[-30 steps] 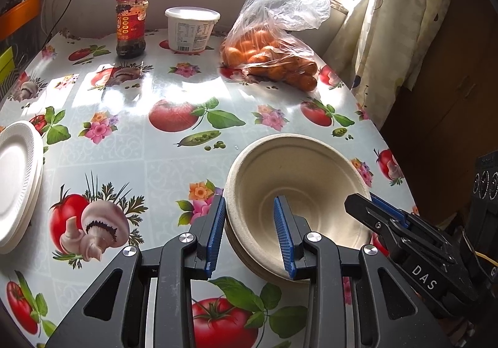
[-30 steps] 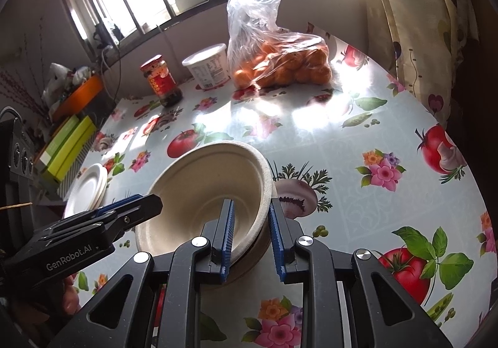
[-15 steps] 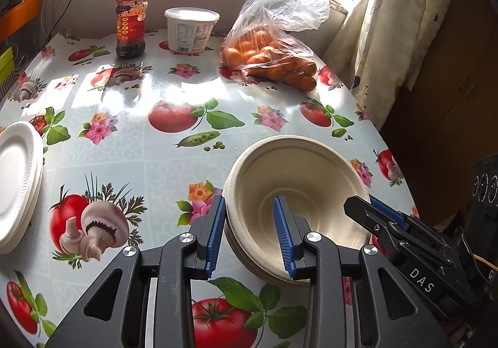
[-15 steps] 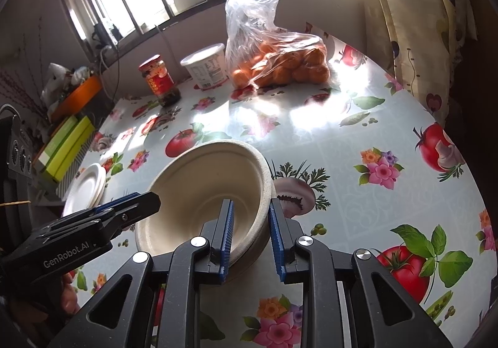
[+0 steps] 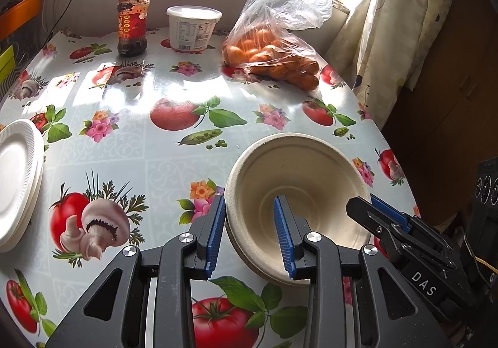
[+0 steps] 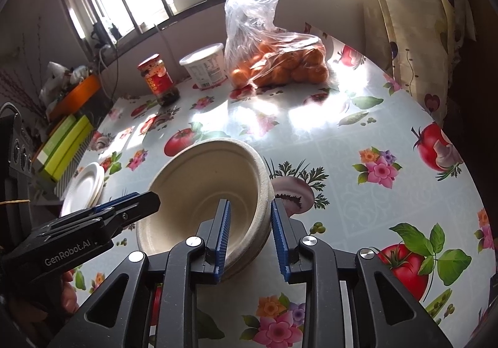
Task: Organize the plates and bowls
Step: 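Hold the rim of the nested bowl stack with both grippers, then lift the nested beige bowls with both grippers toward the white plate stack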
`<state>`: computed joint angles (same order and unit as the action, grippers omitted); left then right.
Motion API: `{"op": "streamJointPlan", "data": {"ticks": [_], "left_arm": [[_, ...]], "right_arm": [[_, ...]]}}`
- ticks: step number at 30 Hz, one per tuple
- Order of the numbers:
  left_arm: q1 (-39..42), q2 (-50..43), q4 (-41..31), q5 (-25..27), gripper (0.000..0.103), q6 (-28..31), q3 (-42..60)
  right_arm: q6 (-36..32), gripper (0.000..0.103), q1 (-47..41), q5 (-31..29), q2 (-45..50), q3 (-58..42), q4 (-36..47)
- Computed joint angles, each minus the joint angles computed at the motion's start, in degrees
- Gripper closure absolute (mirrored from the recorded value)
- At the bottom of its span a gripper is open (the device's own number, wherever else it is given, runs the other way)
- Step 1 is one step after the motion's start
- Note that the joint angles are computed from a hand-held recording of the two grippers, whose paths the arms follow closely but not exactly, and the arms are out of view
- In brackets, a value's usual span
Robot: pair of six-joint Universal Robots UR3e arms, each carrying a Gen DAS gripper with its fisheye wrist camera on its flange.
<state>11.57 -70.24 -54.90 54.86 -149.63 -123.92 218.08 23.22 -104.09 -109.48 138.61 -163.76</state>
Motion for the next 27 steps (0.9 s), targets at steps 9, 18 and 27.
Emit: {"op": "streamJointPlan", "data": {"ticks": [9, 18, 27], "left_arm": [[0.01, -0.01, 0.08, 0.1, 0.069, 0.18, -0.1], [0.71, 0.24, -0.86, -0.8, 0.064, 0.86, -0.09], [1.77, 1.47, -2.44, -1.81, 0.064, 2.02, 0.14]], "right_arm": [[-0.25, 0.073, -0.05, -0.1, -0.24, 0.05, 0.56], [-0.61, 0.068, -0.43, -0.58, -1.39, 0.97, -0.2], [-0.31, 0.068, -2.13, -2.6, -5.17, 1.73, 2.15]]}}
